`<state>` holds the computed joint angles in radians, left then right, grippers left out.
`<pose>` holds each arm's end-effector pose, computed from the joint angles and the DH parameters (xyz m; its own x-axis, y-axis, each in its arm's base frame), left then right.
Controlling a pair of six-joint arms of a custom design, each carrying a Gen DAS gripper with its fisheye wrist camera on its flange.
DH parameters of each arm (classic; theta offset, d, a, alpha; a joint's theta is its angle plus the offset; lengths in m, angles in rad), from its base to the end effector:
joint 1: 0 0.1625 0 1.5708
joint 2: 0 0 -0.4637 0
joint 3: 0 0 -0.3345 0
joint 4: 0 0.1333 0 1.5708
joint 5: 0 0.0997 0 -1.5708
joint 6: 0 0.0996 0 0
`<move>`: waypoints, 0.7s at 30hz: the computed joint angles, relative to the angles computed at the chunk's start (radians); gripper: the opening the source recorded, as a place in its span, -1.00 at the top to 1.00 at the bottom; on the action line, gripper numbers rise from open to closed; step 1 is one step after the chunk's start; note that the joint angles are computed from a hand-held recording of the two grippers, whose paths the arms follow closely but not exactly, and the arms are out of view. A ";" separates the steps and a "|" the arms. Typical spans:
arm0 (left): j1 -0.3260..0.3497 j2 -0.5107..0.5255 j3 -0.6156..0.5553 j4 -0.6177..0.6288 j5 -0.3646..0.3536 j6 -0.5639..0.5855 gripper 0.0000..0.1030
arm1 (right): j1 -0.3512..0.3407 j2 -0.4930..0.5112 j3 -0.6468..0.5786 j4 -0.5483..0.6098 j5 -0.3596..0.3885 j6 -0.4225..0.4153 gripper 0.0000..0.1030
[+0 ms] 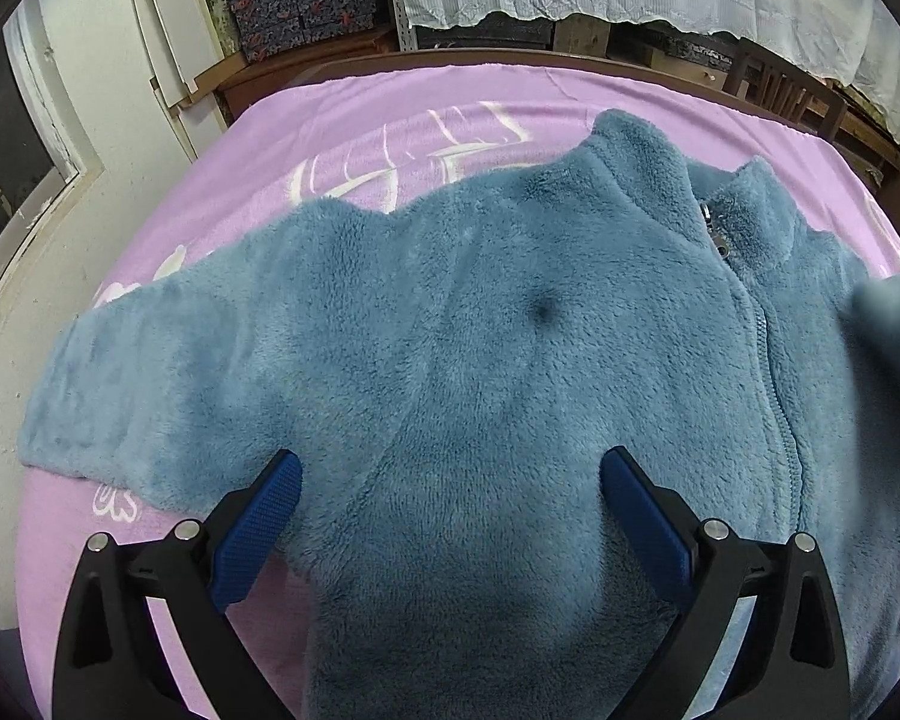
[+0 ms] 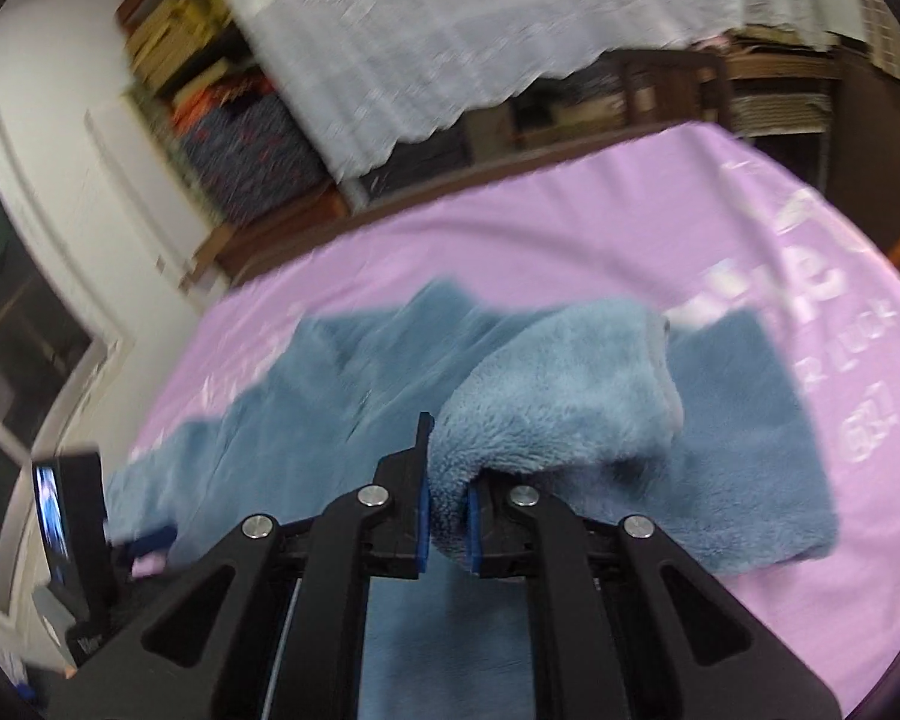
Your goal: Fold large clothes
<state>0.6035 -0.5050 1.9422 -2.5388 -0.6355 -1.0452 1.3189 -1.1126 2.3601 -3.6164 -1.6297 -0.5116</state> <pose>-0.3009 -0.4666 -0.0425 -0.6539 -0.0890 -0.7513 0.3362 0.8554 -0.3940 0.0107 -0.4697 0.2632 -0.9190 -0.0784 0.3864 -0.3164 0.7313 -0.6042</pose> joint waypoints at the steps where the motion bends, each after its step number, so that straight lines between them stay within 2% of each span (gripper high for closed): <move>1: 0.003 -0.002 0.000 -0.004 -0.005 0.007 -0.93 | 0.013 0.012 -0.011 0.038 -0.033 -0.006 0.77; 2: 0.005 -0.003 -0.001 -0.007 -0.009 0.013 -0.93 | 0.022 0.027 -0.018 0.068 -0.068 -0.015 0.71; 3: 0.005 -0.004 0.000 -0.010 -0.012 0.018 -0.93 | 0.027 0.041 -0.025 0.094 -0.104 -0.025 0.53; 4: 0.006 -0.005 0.000 -0.011 -0.015 0.027 -0.93 | 0.037 0.054 -0.026 0.104 -0.126 -0.038 0.44; 5: 0.006 -0.006 0.001 -0.013 -0.015 0.032 -0.93 | 0.034 0.051 -0.014 0.085 -0.118 -0.066 0.39; 6: 0.005 -0.006 0.002 -0.015 -0.016 0.036 -0.93 | 0.034 0.037 -0.007 0.099 -0.113 -0.085 0.17; 8: 0.003 -0.007 0.008 -0.037 -0.019 0.054 -0.93 | 0.017 -0.037 0.015 0.181 -0.042 -0.099 -0.16; 9: 0.001 -0.007 0.011 -0.047 -0.019 0.061 -0.93 | 0.000 -0.083 0.039 0.193 0.014 -0.121 -0.20; 10: -0.002 -0.006 0.017 -0.071 -0.021 0.077 -0.93 | -0.004 -0.109 0.056 0.179 0.035 -0.140 -0.23; 12: -0.010 -0.003 0.036 -0.155 -0.035 0.133 -0.93 | -0.017 -0.145 0.098 0.066 0.059 -0.179 -0.32; 14: -0.016 0.000 0.054 -0.252 -0.063 0.200 -0.93 | -0.048 -0.168 0.112 -0.037 0.086 -0.195 -0.33; 16: -0.020 -0.003 0.084 -0.387 -0.114 0.279 -0.93 | -0.090 -0.197 0.095 -0.047 0.125 -0.173 -0.33; 17: -0.020 -0.004 0.097 -0.449 -0.140 0.314 -0.93 | -0.115 -0.210 0.082 -0.036 0.153 -0.150 -0.28; 18: -0.017 -0.007 0.113 -0.533 -0.184 0.362 -0.93 | -0.144 -0.224 0.061 -0.005 0.188 -0.126 -0.14; 20: -0.004 -0.011 0.114 -0.595 -0.268 0.402 -0.93 | -0.206 -0.255 0.011 0.092 0.262 -0.066 0.01; 21: 0.006 -0.010 0.102 -0.598 -0.319 0.412 -0.93 | -0.227 -0.260 -0.007 0.123 0.289 -0.041 0.03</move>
